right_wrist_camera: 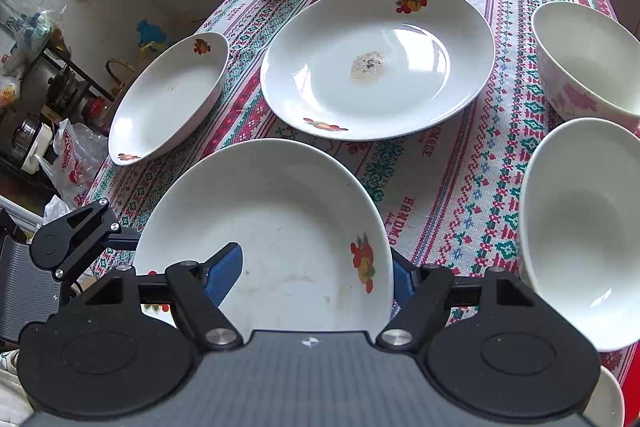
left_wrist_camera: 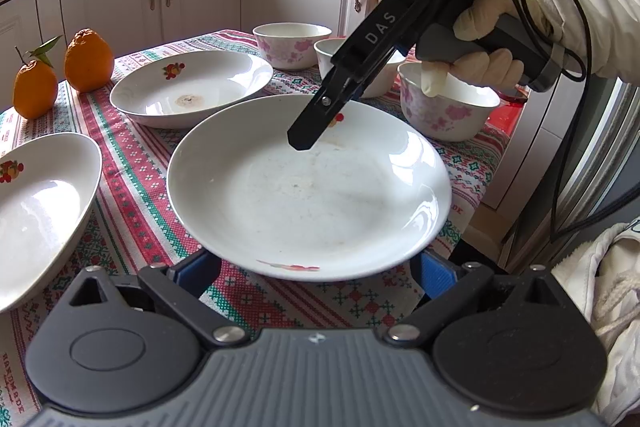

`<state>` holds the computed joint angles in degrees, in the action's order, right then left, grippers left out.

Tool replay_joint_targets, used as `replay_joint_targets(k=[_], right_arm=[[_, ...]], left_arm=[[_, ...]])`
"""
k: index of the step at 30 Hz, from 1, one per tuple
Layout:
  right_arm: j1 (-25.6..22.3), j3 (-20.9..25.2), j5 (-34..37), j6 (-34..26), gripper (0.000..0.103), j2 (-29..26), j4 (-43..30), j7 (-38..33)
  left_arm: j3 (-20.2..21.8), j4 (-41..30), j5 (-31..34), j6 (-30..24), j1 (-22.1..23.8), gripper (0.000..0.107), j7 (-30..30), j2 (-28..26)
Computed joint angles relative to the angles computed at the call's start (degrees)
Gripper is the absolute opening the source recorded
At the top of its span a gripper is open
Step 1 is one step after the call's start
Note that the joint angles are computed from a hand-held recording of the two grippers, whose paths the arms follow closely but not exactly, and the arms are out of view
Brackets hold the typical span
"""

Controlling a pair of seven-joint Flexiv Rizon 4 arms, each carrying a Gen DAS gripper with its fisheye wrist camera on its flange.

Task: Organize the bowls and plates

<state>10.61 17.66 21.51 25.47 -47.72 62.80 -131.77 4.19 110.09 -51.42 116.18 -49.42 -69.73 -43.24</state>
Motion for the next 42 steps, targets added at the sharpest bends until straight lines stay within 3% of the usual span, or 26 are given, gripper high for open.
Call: replay_joint_targets(k=[15,32,42], right_arm=[[1.45,1.14,1.13,0.34,0.08,1.57,0.07,-1.84],[9.83,2.46,1.01,-5.71,0.08,-3.79,-11.87,-4.44],[14.46,1.8,0.6,-8.54,0.08,-8.67,-19.69,-3.52]], left_arm=[[0.78,3.2,-6.67,2.41,-2.6,0.1,2.84,3.3],[-7.31,11.1,-25.15,14.5,0.14,0.1,10.7,9.63],[-13.36,15.13,-26.38,18.87,6.38,0.1,8.6,11.23]])
